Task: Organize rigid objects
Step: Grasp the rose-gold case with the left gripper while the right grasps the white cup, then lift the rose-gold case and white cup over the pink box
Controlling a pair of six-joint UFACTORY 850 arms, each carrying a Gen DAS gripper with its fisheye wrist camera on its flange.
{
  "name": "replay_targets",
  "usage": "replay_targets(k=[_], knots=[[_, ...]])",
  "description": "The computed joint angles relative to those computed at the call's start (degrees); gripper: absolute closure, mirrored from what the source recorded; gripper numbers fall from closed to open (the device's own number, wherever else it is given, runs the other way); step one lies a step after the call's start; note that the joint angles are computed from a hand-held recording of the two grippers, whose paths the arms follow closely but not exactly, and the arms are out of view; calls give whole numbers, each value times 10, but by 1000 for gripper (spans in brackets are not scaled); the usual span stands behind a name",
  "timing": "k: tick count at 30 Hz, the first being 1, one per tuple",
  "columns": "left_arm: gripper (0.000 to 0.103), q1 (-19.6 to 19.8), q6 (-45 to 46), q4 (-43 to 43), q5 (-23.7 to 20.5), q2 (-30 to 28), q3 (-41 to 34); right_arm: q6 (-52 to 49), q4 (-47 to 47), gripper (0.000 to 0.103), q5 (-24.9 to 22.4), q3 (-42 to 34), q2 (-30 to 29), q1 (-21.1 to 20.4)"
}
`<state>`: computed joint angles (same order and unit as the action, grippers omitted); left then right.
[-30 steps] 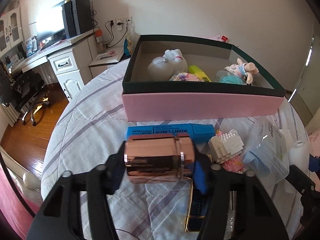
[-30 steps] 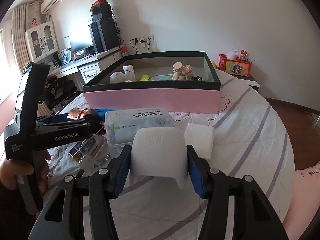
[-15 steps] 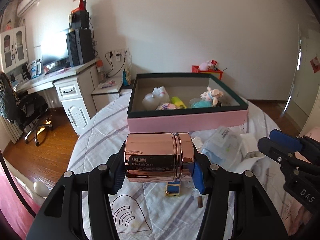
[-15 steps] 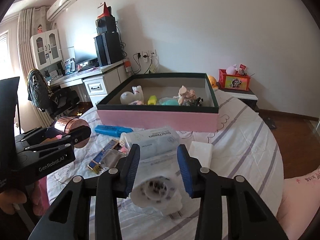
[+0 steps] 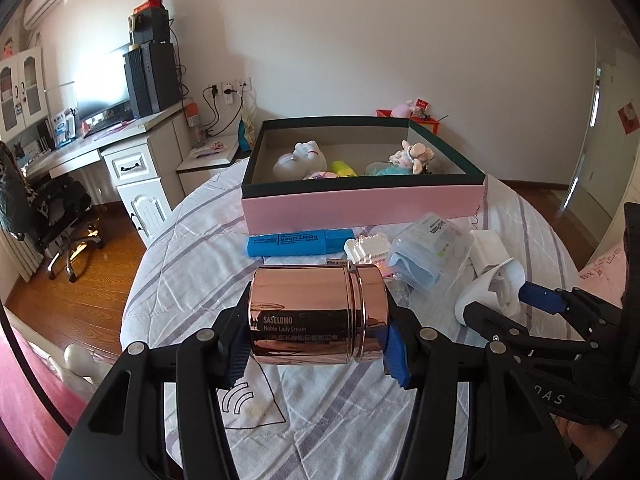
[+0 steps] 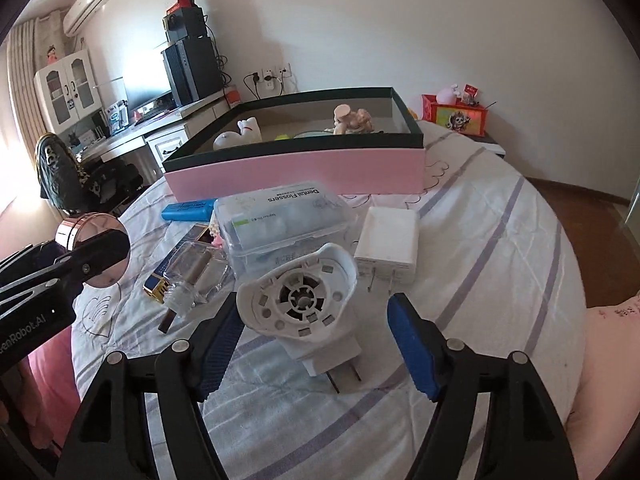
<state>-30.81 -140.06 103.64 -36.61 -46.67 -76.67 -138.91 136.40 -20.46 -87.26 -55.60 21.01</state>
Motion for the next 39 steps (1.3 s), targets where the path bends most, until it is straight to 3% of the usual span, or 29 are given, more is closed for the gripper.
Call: replay_targets(k=[1, 4, 7, 10, 16, 22, 28, 39], knots=[[48, 1, 5, -3, 3, -3, -5, 29, -26, 30, 4, -10, -6, 0], [48, 4, 15, -9, 9, -9, -13, 86, -88, 47, -4, -30, -20, -1], [48, 4, 10, -6, 6, -8, -12, 52, -64, 48, -20, -18, -14, 0], [48, -3, -6, 3, -16, 3, -3, -39, 24, 48, -47, 22, 15, 3], [48, -35, -36, 15, -110, 44, 30, -262, 225, 48, -164, 140, 114, 18], [48, -69, -54, 10, -205, 84, 63, -343, 295, 47, -246, 210, 179, 34], [48, -90, -55, 4, -249, 106, 81, -352, 301, 47, -271, 240, 210, 39], [48, -91, -53, 8, -257, 110, 83, -361, 305, 48, -278, 242, 218, 38]])
